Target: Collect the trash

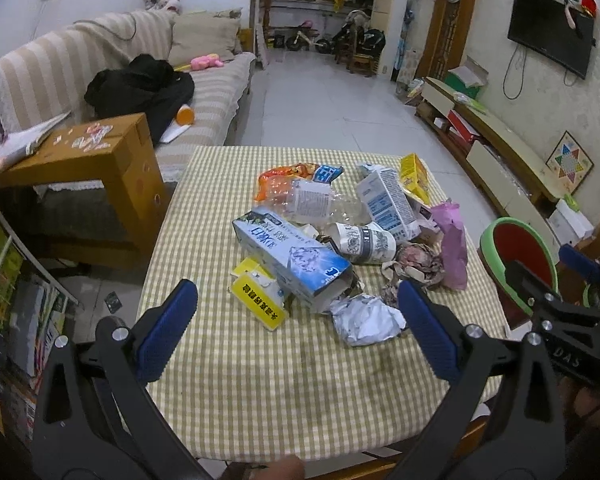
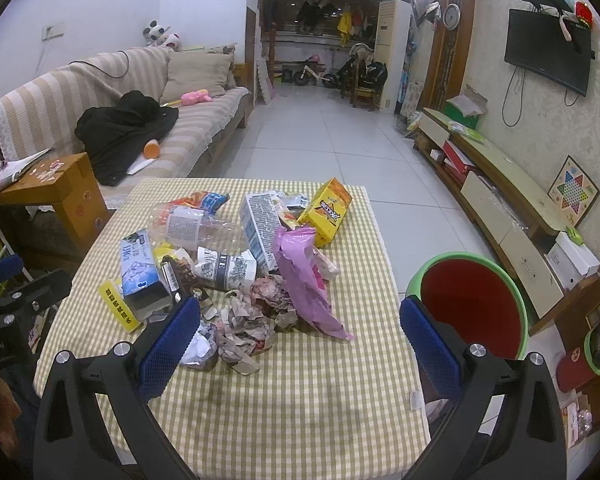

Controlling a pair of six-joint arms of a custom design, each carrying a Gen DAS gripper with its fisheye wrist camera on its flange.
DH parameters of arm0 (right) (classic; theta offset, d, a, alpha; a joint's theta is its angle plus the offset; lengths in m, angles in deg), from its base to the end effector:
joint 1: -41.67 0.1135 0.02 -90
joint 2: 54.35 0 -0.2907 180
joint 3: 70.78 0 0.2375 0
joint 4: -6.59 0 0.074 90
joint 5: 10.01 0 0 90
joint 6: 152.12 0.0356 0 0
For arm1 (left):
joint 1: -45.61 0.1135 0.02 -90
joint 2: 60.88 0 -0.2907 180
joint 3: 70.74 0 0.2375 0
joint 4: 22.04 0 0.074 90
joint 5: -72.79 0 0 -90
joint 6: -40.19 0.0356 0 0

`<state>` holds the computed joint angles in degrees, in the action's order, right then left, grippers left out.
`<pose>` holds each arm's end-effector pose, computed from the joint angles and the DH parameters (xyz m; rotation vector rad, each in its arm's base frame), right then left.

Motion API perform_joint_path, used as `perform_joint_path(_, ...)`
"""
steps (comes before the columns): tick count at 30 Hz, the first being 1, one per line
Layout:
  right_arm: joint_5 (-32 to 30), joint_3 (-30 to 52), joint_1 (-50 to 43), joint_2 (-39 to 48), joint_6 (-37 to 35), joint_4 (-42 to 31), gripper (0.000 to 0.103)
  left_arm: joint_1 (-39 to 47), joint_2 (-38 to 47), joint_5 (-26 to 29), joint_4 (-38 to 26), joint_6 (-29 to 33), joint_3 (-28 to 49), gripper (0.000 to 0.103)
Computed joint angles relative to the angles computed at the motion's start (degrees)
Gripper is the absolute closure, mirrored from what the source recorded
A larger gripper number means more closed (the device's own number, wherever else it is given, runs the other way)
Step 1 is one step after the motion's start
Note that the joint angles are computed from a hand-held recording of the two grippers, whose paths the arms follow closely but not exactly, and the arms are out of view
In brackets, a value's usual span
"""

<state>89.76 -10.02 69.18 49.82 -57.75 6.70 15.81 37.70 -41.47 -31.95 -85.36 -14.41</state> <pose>0.3071 0.1531 0.1573 -0.3803 2.2830 0.0841 0.2715 -0.1386 0.1572 -0.2930 2.3565 -0.0098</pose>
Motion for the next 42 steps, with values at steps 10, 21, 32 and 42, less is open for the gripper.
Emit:
perform_joint_path(10,-1.5,0.3,-1.7,1.2,-1.3,0.9,0.007,0.4,0.5,-0.2,0.8,-0.4,-0.1,0.005)
perform_joint_path(21,-2.0,1.5,-1.7,2.2,-1.1,0.5,0.007,0.6,1.4,1.8,-2.0,0.4,1.8,0.005)
perform_joint_path(32,-2.5,0.9,-1.7,1.3,-0.9,0.8,0.007,0.0,0.3,0.6,-1.6,0.5,1.7,0.005)
perform_joint_path(42,-2.2,0.8,-1.4,0.9,-0.4,0.7,0.007,-1.3,-0.4,-1.0,-1.0,0.7,1.7,0.005)
